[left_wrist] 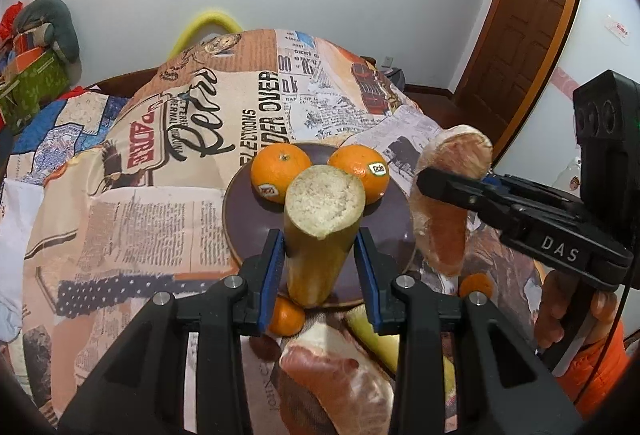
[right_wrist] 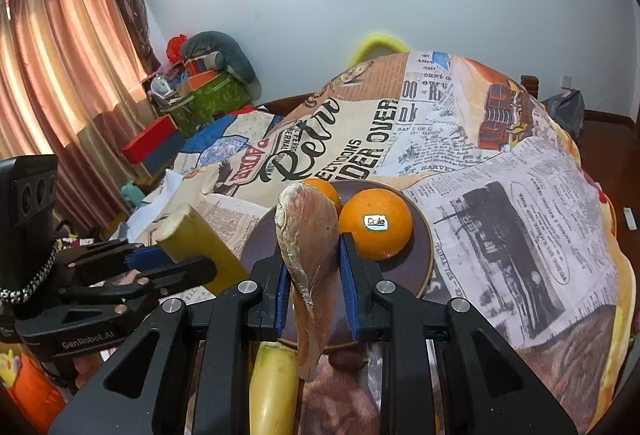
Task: Organize fruits
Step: 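Lower the sugarcane onto the plate with the left tool while the right tool sets the pomelo beside it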
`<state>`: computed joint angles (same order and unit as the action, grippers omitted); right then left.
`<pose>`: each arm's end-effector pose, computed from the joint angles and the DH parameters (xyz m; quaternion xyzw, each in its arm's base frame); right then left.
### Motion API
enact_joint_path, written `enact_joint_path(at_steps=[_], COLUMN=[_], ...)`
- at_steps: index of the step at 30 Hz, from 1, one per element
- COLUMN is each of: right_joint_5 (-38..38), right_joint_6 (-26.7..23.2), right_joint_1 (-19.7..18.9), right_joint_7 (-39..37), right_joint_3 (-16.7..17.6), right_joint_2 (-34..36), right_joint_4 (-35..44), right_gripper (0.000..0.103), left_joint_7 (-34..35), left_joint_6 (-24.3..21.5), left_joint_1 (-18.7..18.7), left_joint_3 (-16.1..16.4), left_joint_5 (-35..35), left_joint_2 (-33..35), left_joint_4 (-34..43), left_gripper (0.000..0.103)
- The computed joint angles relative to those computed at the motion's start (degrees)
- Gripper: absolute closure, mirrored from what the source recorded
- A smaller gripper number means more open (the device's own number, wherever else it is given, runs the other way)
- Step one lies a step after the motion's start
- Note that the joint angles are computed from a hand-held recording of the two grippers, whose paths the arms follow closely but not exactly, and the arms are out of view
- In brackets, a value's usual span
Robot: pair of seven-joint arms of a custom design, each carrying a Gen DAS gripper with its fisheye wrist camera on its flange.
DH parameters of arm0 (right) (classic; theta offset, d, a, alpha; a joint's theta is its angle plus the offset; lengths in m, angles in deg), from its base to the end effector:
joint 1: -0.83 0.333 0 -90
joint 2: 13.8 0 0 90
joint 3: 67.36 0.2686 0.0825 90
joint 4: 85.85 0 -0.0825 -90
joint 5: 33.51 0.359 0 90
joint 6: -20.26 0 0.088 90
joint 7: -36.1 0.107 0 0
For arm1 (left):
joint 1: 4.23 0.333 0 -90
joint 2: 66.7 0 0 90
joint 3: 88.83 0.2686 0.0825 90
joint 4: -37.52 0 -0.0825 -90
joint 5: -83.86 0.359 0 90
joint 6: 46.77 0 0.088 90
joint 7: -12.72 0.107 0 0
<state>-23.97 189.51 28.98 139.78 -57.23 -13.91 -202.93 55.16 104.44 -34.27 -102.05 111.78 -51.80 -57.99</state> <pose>0.4601 0.3491 0.5158 -0.7169 0.5392 -0.0960 0.4313 0.4741 -0.4423 0.5019 -0.5725 0.7268 -0.3463 0.1551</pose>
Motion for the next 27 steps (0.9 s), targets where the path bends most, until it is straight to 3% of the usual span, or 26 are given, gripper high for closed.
enact_joint_path(at_steps=[17,21,27], right_joint_5=[3.2,3.1,1.9], right_joint_6=[-2.3,-2.9,-3.7], right_joint_1=[-1.2,-1.3,-1.3], right_joint_7=[-3.9,-4.5,-4.1], right_joint_3=[0.2,0.3,0.1], right_joint_2=[4.5,5.2,6.9], right_joint_4=[3.7,4.6,6.5], right_gripper=[0.082,0.082,0.082], left_joint_7=[5.0,8.6,7.4], left_joint_6=[-2.8,-5.2,-4.1], left_joint_1=[-2.1,-1.6,-2.1], left_joint_3=[2.3,1.6,2.9], left_joint_5=[-3.2,-6.8,-6.4], left_joint_2=[11.4,14.1,12.1], left_joint_4=[14.3,18.0,14.3], left_gripper=[0.067,0.068,0.067])
